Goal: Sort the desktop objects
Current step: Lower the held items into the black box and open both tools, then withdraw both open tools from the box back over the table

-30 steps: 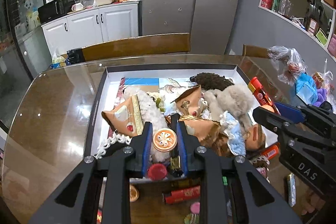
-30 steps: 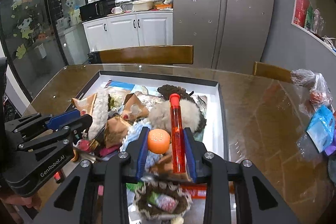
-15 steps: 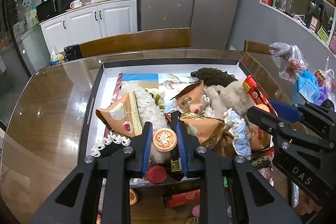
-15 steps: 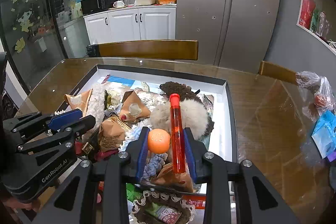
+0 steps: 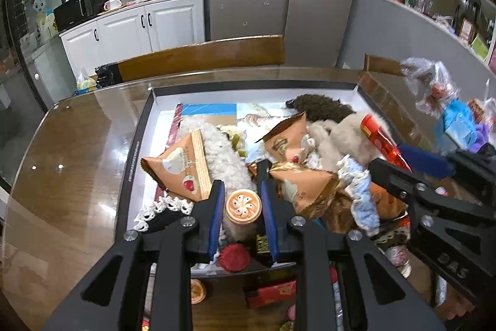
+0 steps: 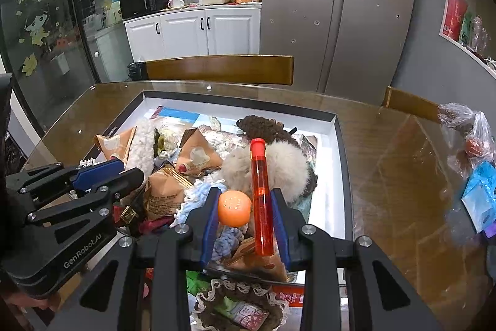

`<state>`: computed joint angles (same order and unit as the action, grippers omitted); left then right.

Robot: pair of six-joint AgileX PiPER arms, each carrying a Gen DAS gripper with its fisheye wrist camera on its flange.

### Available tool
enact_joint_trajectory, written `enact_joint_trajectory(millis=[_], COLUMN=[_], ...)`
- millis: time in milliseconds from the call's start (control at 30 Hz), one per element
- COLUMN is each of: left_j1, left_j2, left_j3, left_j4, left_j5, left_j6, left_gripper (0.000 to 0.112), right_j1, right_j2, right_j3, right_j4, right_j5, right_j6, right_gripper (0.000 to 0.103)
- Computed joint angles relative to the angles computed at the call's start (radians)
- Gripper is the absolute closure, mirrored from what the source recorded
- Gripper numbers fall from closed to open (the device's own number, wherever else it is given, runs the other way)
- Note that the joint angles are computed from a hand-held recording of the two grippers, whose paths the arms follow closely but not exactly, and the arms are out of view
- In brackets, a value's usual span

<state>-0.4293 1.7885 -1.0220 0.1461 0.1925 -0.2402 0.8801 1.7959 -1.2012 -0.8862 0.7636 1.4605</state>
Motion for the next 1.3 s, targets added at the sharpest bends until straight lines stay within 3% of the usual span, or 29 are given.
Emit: enact_joint_trajectory(millis=[67, 133, 267, 333, 600, 867, 967, 1100, 1300], left_j1=[-0.011, -0.015, -0.02, -0.026, -0.021, -0.049, -0.076, -0.105, -0.215], left_j2=[-0.001, -0.009, -0.031, -0.035, -0.067, -0.175, -0.264, -0.399, -0.681], left_j3=[0.002, 0.008, 0.02, 0.02, 0.03, 0.085, 0.147, 0.231, 0.363], left_j4=[0.153, 0.204, 0.276, 0.347, 0.266, 0.37, 0.496, 0.504, 0.55], left_j5=[0.007, 0.005, 0.001, 0.011, 0.015, 0.05, 0.067, 0.11, 0.266], left_j6=[-0.145, -0.192, -0.262, -0.331, -0.249, -0.364, -0.518, -0.578, -0.701], left_gripper=[0.061, 0.049, 0.041, 0.039, 0.039, 0.037, 0.025, 0.019, 0.01], right_j1=[0.001, 0.012, 0.011, 0.008, 0.02, 0.059, 0.095, 0.195, 0.379], right_j2=[-0.002, -0.003, -0.014, -0.014, -0.029, -0.063, -0.09, -0.131, -0.18], right_j3=[-0.003, -0.005, 0.001, -0.001, -0.001, -0.003, -0.006, -0.01, -0.042], right_j4=[0.002, -0.022, -0.032, -0.03, -0.047, -0.059, -0.059, -0.077, -0.08], right_j5=[-0.001, 0.018, 0.022, 0.026, 0.043, 0.083, 0.124, 0.242, 0.444], right_j6=[0.0, 0.022, 0.036, 0.034, 0.048, 0.069, 0.08, 0.117, 0.181], right_gripper=[0.053, 0.044, 0.041, 0.039, 0.036, 0.036, 0.033, 0.022, 0.021])
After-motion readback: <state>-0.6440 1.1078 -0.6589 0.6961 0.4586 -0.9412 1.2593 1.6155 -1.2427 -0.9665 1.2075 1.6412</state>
